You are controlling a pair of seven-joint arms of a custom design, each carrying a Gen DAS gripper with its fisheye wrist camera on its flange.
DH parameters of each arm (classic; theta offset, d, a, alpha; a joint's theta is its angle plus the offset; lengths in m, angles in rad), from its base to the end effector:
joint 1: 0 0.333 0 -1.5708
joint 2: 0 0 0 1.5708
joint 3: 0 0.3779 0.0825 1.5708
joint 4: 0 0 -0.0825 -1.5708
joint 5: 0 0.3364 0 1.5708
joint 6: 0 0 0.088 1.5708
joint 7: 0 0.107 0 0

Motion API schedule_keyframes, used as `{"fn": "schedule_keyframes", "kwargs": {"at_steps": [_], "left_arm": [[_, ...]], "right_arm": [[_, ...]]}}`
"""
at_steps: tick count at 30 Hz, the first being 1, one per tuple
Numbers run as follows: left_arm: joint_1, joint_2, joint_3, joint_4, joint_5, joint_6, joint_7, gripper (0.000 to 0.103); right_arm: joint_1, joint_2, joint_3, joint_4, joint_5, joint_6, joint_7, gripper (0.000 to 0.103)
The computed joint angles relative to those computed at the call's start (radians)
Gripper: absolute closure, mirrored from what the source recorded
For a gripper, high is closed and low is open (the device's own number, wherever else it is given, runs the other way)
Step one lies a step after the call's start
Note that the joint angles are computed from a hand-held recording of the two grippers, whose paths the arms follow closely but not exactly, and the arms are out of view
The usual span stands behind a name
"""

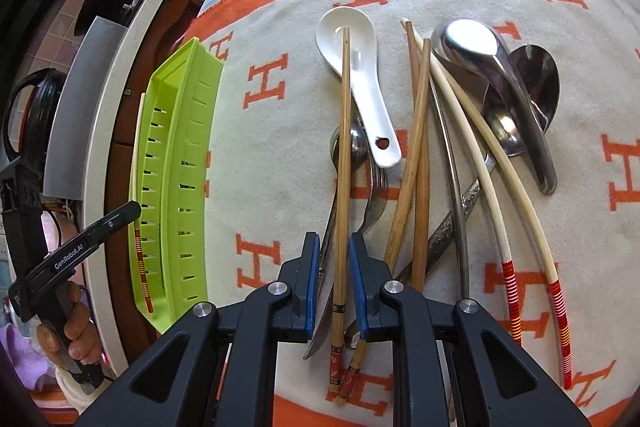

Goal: Organize utensils
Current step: 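Lower the red-striped chopstick into the tray and open the left tool while the right grasps a brown chopstick, then lower the brown wooden chopstick into the green tray and open the right tool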

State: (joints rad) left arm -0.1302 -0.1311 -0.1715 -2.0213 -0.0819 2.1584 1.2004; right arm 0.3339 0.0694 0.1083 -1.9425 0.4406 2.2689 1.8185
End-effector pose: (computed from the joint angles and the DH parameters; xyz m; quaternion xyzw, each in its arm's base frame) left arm 0.4667 -0.1544 0.6103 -0.7359 0.6635 -0.1308 0.0346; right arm 0.5033 0.2483 0.5566 -0.6718 0.7056 0.1165 0.1929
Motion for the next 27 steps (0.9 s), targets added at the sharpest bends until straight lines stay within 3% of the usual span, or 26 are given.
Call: {"fn": "schedule_keyframes", "kwargs": {"at_steps": [1,3,6,12,18,22,27], "left_arm": [[0.000,0.003,-0.001,-0.003,0.003,0.001,-0.003,0.099],[-0.001,0.009,0.000,-0.010,-0.003,0.001,0.000,0.099],[-0.003,0.015,-0.001,-0.016,-0.004,-0.001,0.004,0.099],[-0.006,0.009,-0.004,-0.029,0.004,0.011,0.011,0.099],[-0.006,-0.007,-0.010,-0.028,0.046,0.007,-0.008,0.098],[-0.003,-0.026,-0.008,-0.034,0.058,0.011,-0.016,0.078],[0.008,-0.068,-0.014,-0.053,0.108,0.032,-0.070,0.076]], "right_arm": [[0.004,-0.001,0.001,0.001,-0.025,0.000,0.014,0.095],[0.014,-0.001,0.002,0.005,-0.085,0.000,0.046,0.096],[0.012,-0.009,0.001,-0.011,-0.072,0.015,0.062,0.097],[-0.011,-0.051,-0.010,-0.049,0.093,0.028,-0.006,0.097],[-0.014,-0.068,-0.015,-0.009,0.236,-0.021,-0.074,0.097],[0.006,-0.045,0.002,0.072,0.248,-0.042,-0.090,0.097],[0.036,0.030,0.027,0.194,0.192,-0.072,-0.044,0.097]]}}
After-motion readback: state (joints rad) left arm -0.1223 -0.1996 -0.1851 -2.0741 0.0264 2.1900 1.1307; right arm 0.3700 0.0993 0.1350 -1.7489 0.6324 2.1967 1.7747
